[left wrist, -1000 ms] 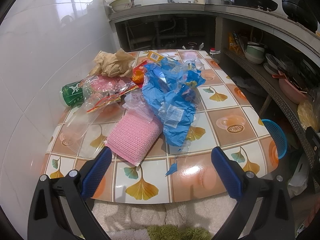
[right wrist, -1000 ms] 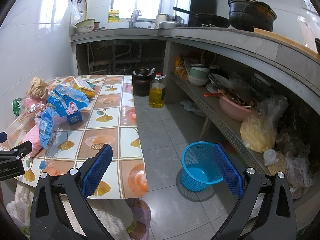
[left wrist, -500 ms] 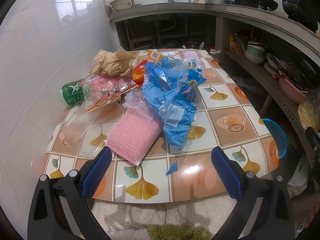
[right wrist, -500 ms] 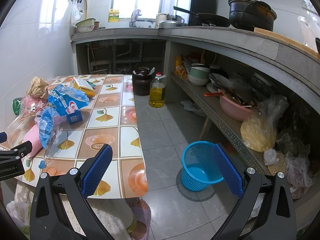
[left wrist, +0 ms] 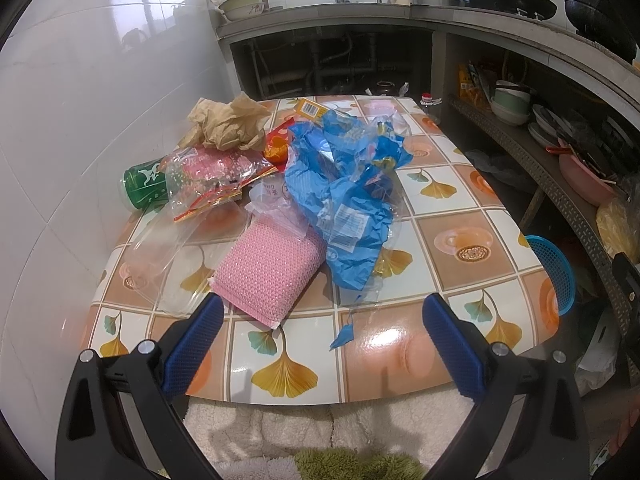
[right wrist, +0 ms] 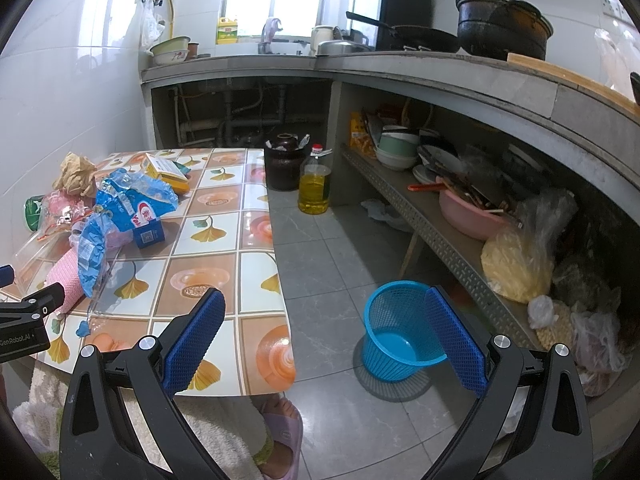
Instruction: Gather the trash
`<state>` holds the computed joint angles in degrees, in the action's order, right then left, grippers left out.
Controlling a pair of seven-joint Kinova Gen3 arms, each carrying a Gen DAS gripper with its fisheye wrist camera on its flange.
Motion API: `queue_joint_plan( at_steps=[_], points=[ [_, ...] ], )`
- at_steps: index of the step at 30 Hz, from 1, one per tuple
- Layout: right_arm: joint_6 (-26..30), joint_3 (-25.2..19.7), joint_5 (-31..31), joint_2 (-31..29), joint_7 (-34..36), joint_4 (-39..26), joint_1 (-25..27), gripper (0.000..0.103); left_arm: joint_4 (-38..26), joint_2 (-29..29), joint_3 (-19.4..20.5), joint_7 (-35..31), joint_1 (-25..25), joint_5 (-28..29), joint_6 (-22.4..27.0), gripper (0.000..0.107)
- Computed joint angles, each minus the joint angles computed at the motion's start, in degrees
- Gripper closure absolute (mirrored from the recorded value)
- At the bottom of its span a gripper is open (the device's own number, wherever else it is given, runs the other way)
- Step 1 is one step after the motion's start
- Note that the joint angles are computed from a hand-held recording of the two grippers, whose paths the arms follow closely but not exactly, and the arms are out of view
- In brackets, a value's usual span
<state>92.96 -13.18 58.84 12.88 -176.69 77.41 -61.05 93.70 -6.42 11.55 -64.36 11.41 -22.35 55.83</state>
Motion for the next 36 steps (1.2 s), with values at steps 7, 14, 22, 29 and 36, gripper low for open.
queue_joint_plan(
  at_steps=[7, 14, 22, 29, 36],
  points=[
    [-0.17, 0.02, -0.05, -0.1, -0.02, 0.23, 0.16, 0.008, 0.02, 0.01, 0.01, -0.01, -0.02, 0.04, -0.01, 0.01],
    [-0.54, -0.05, -0.17, -0.3, -0.11, 0.53, 0.48, 0.008, 0.11, -0.08, -0.18, -0.47, -0.2, 0.32, -0.03, 0.01],
    [-0.77, -0.28, -0.29, -0.83, -0.25, 0.94, 0.94, 0.008, 2.34, -0.63, -0.09, -0.15, -0.7, 0.31, -1.53, 0.01],
    [-1.23, -0.61, -0.47, -1.71, -0.02, 1.92, 1.74, 0.008, 2.55, -0.31, -0.24, -0.29, -0.8, 0.79, -1.5, 0.01],
    [-2.25, -0.35, -0.49, -0.43, 0.5, 1.43, 1.96, 0.008, 1.32, 0.56, -1.44, -1.36, -1.05, 2.54, -1.17, 0.01]
  ],
)
